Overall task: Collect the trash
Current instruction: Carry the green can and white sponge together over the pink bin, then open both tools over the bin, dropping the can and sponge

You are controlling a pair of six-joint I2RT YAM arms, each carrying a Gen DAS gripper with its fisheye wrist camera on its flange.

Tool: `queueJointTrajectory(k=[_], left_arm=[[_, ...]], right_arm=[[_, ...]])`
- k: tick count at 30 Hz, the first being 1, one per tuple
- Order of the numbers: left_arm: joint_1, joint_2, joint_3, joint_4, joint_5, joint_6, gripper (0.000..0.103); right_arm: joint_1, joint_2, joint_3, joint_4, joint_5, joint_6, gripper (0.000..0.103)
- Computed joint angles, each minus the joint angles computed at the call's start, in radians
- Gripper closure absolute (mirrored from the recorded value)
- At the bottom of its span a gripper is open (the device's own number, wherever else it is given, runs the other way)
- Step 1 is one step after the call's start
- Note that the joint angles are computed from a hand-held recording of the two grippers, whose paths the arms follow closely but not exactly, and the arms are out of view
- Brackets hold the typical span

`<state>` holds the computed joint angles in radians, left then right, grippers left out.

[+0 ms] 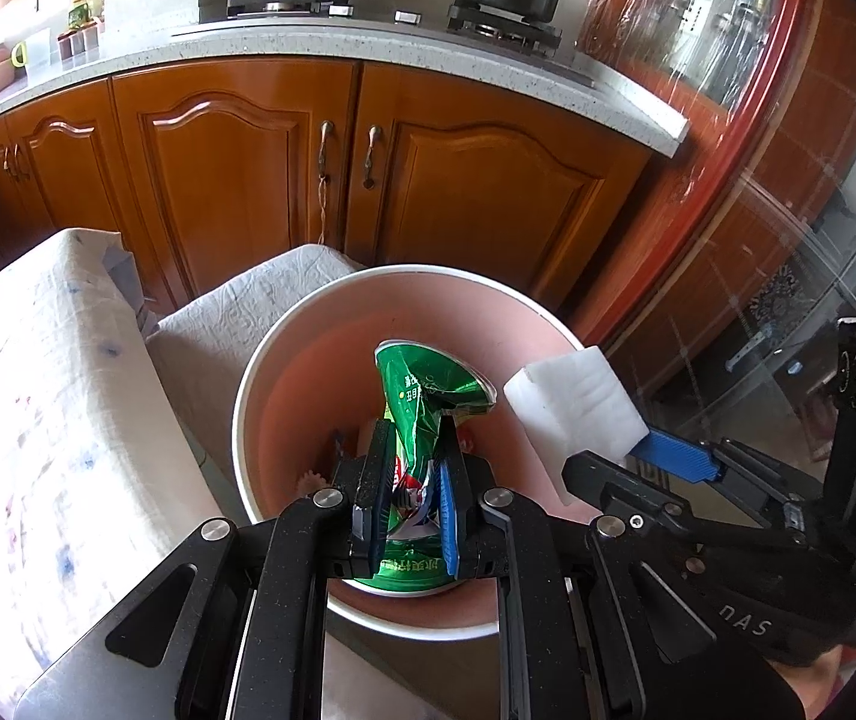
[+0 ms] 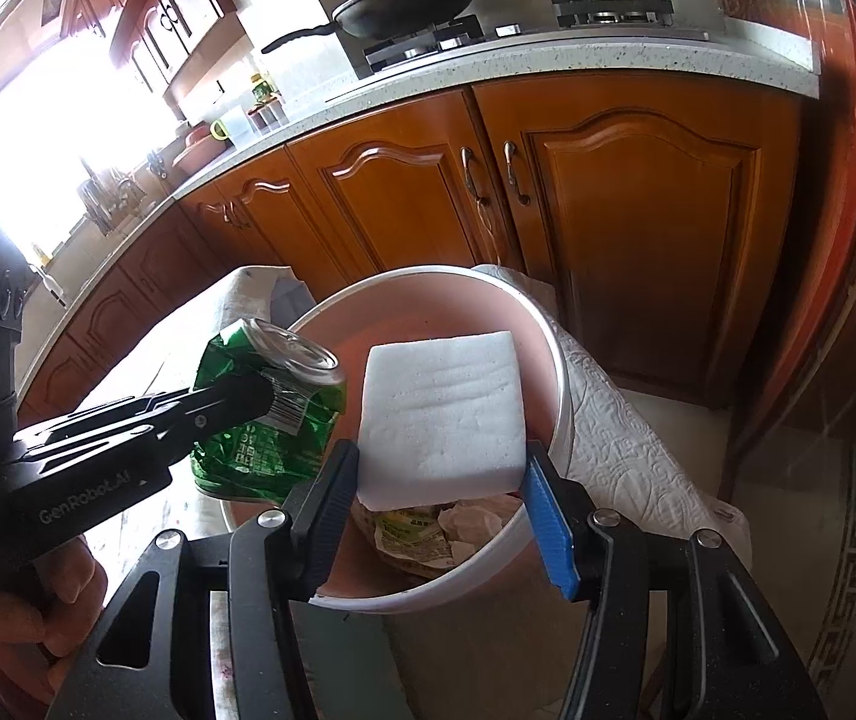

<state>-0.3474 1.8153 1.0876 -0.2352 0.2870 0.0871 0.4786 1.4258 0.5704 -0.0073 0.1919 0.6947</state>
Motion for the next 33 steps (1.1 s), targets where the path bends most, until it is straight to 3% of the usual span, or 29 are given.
queueJointTrajectory(k=[23, 26, 28, 33], left_arm=[[-0.01, 0.053, 0.036, -0.019, -0.012, -0.002, 0.09], [-0.002, 0.057, 0.042, -0.027, -0.004, -0.001, 0.08], [0.004, 0.05, 0.036, -0.021, 0.0, -0.003, 0.068], [0.021, 0.028, 0.015, -0.018, 0.016, -0.004, 0.066]], right_arm=[[-0.012, 0.024, 0.016, -0.005, -0.022, -0.017, 0.043], [-0.015, 0.019, 0.011, 0.0, -0.031, -0.009, 0.043], [-0.017, 0.017, 0.006, 0.007, -0.037, -0.004, 0.042], [-0.015, 0.005, -0.007, 0.023, -0.044, 0.006, 0.037]])
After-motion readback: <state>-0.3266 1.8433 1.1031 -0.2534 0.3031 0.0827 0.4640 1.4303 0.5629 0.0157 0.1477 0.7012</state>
